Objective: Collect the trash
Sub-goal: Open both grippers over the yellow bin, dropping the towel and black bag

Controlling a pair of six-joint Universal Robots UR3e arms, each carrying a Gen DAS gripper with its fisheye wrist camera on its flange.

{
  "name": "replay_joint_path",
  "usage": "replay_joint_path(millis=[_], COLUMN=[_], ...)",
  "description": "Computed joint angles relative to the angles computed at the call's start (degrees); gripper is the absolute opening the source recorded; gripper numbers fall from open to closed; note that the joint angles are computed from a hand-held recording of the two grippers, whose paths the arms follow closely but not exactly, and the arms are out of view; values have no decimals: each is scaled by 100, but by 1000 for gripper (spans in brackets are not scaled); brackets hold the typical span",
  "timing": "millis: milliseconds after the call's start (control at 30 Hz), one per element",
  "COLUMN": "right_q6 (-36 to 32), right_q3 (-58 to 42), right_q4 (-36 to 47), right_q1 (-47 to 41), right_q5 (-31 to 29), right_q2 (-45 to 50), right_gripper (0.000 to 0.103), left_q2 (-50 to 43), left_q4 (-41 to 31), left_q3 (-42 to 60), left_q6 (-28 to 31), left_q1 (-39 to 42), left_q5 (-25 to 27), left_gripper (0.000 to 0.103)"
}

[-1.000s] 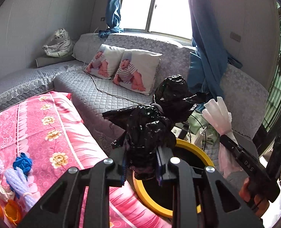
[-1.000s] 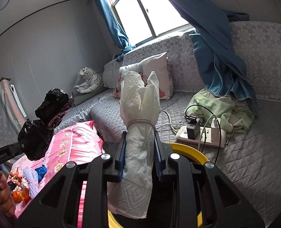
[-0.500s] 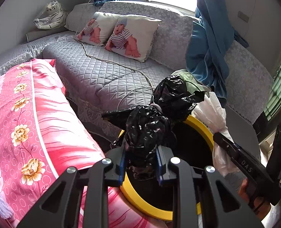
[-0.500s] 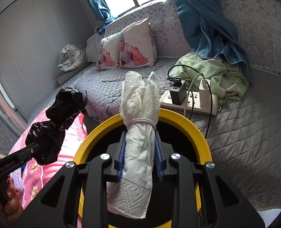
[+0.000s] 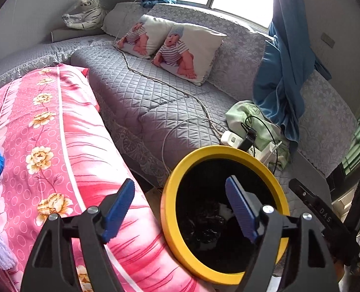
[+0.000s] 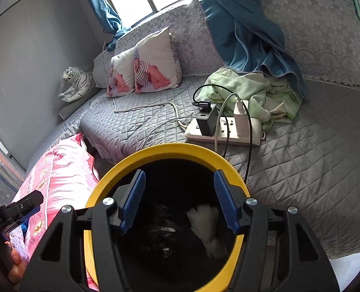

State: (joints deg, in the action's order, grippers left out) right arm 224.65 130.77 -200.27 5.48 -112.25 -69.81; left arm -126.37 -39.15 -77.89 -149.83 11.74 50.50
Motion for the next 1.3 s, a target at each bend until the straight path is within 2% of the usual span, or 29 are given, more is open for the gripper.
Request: replay_joint_path(millis=[167, 367, 500, 633, 800, 867, 1133, 1300], right_q6=[45, -41, -260, -617, -1287, -1537, -2332, -2672], right_q3=[-14, -347, -731, -1348, -2426, -2892, -5167, -6888], right_q4=[75, 218, 172, 170, 277, 322, 1168, 2119], right_q1=[46, 438, 841, 1318, 1887, 2057, 2596, 2851], right_q5=[-100, -417, -722, -1041, -1242, -1137, -631, -309], right_q2=[-158, -265, -207, 77, 622, 858, 2006, 2925], right_gripper=[56, 56, 57, 61, 66, 68, 74, 74], left_q2=[113, 472, 768, 1014, 1085, 1090, 770, 540], left_q4=[-128, 69, 517, 1281, 2044, 2204, 2044, 1831], left_q3=[53, 21, -134, -387, -454, -455, -180, -224], left_q6=[-77, -436, -622, -833, -930, -910, -723, -374], left_q1=[272, 928, 1615, 2394, 3371, 3710, 4756, 5027], left_q5=[-246, -704, -952, -1053, -1187, -1200, -1259, -1206], left_gripper=[74, 74, 79, 86, 95, 95, 95, 95])
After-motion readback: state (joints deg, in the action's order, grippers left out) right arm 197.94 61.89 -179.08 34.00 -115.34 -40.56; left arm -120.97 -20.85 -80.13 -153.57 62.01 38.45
